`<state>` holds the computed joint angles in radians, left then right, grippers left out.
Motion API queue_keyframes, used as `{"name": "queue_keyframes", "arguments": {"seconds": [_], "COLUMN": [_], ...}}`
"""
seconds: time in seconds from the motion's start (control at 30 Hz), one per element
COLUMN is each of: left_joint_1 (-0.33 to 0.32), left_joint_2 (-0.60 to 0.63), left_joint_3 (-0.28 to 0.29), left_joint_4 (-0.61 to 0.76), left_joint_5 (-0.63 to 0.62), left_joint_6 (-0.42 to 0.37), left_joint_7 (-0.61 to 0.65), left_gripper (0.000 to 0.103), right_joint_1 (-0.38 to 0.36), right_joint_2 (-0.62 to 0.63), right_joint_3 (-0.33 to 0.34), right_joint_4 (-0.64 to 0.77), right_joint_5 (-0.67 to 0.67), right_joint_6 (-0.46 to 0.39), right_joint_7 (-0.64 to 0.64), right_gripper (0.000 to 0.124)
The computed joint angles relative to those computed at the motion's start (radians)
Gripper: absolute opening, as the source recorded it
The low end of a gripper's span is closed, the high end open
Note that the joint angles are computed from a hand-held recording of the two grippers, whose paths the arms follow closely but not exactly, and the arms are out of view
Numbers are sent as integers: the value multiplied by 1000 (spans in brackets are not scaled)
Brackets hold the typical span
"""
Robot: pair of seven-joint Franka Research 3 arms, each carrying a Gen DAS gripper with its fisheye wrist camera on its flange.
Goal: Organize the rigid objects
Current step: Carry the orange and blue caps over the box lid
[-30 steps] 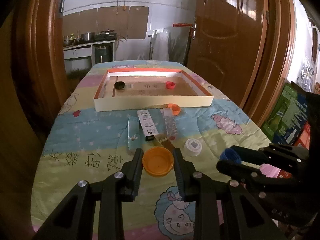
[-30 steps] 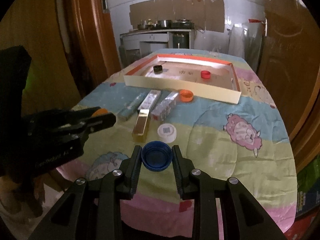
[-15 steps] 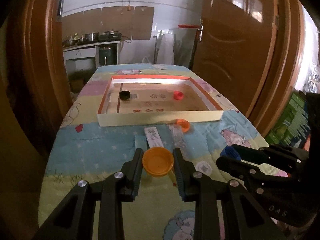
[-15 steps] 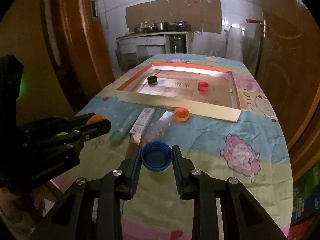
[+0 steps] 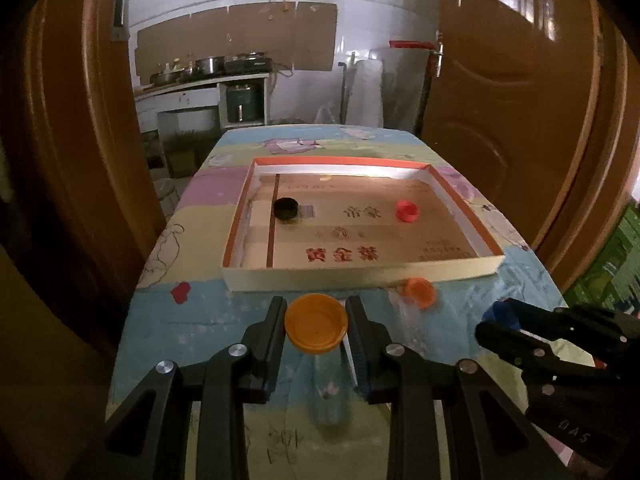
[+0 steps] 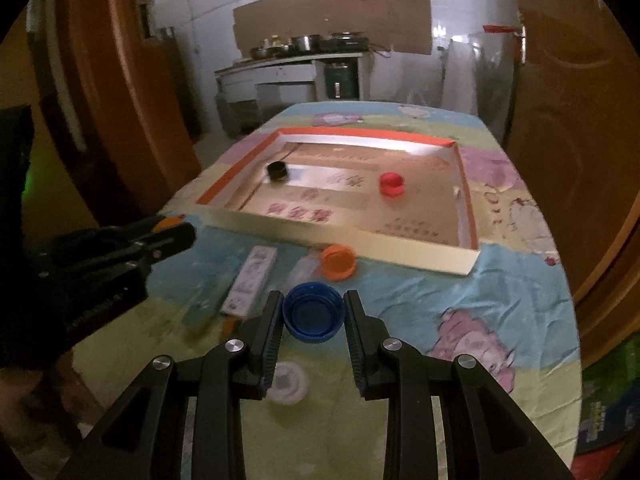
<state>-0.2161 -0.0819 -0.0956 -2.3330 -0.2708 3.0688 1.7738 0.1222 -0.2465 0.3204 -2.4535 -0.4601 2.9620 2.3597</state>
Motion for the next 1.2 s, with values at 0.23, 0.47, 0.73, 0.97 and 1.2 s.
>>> {"name": "queue_keyframes", "arguments": {"seconds": [0.23, 0.47, 0.73, 0.97, 1.2], "left_joint_1": [48, 91, 136, 107, 82], "left_joint_2": [66, 146, 279, 448, 636], "left_joint_3": [-37, -84, -145, -115, -96], "left_joint_4": [85, 205, 433, 695, 976], "left_joint_5": [90, 149, 128, 303, 398], "left_joint_6": [-29, -68, -171, -283, -442], "left_joint_7": [-68, -83, -27, -140, -210], "left_gripper": [31, 31, 31, 31, 31], "right_joint_1": [4, 28, 45, 79, 95], "right_joint_2": [54, 97, 163, 280, 444], "right_joint_3": [-36, -94, -182, -258, -301], "right_joint_4": [56, 107, 211, 369, 577], "right_joint_5": [-18, -35, 6, 177, 418], "right_joint_6": [-13, -22, -47, -82, -164], "right_joint_7": [-8, -22, -126, -386, -620], "right_gripper": [31, 31, 31, 31, 31]}}
